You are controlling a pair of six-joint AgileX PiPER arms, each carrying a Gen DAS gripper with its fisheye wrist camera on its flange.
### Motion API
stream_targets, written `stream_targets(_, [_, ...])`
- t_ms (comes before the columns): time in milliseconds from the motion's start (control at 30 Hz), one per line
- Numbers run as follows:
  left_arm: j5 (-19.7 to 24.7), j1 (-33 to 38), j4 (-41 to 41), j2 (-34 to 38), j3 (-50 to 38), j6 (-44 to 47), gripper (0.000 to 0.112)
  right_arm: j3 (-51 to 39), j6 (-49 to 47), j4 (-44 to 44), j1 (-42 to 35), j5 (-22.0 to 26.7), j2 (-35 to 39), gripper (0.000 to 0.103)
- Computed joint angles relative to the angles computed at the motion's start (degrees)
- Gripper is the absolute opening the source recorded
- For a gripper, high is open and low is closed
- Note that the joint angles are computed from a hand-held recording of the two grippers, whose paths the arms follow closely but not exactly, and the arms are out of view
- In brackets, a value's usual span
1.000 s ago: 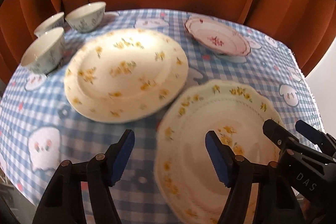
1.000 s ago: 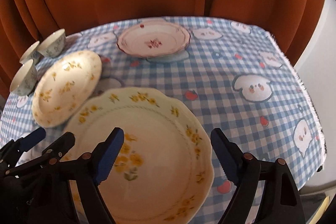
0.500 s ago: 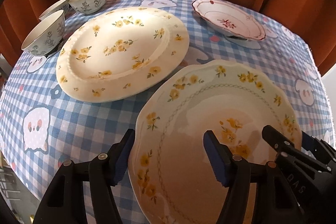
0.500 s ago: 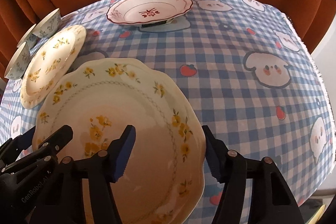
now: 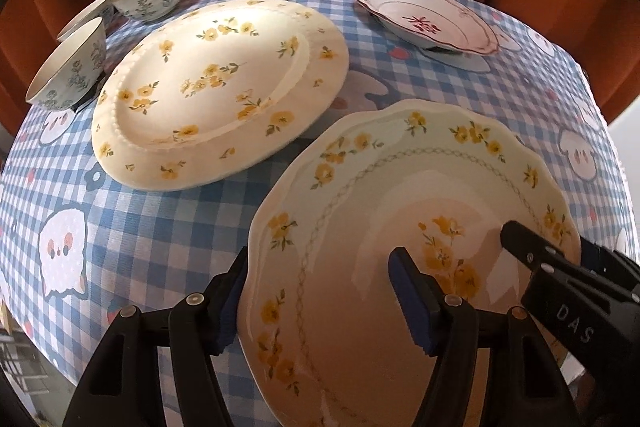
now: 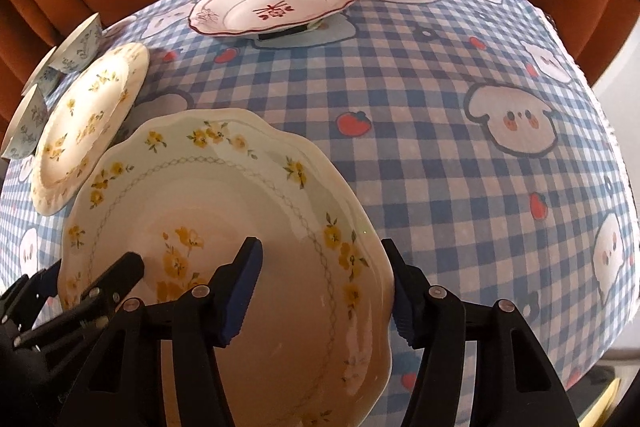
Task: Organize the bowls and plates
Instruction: 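Lift the scalloped plate with both tools toward the yellow-flowered deep plate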
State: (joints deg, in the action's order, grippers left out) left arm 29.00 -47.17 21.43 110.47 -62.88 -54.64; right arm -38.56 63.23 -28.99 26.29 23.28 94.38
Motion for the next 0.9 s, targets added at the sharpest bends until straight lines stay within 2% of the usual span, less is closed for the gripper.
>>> stream_targets(267, [-3.7, 3.2, -5.4, -5.0, 6.0, 10.5, 0.068, -1.0, 11.2, -4.2, 7.3, 6.6, -2.4, 0.062])
stream_targets(400, [-5.5, 5.8, -8.3, -8.7, 9.5, 17.3, 0.068, -3.4, 18.0, -5.0, 13.1, 12.4, -2.8, 0.062])
stream_targets(633, [-7.2, 13.2, -17.6, -15.2, 15.1, 34.8, 0.068, -9.7, 27.0, -4.6, 22.5, 20.4, -0.5, 0.062])
stream_targets(900, [-7.8, 24.9, -30.0, -19.8, 18.5, 58.1, 0.068, -21.3, 33.4, -4.5, 30.0, 27.7, 6.4, 0.062])
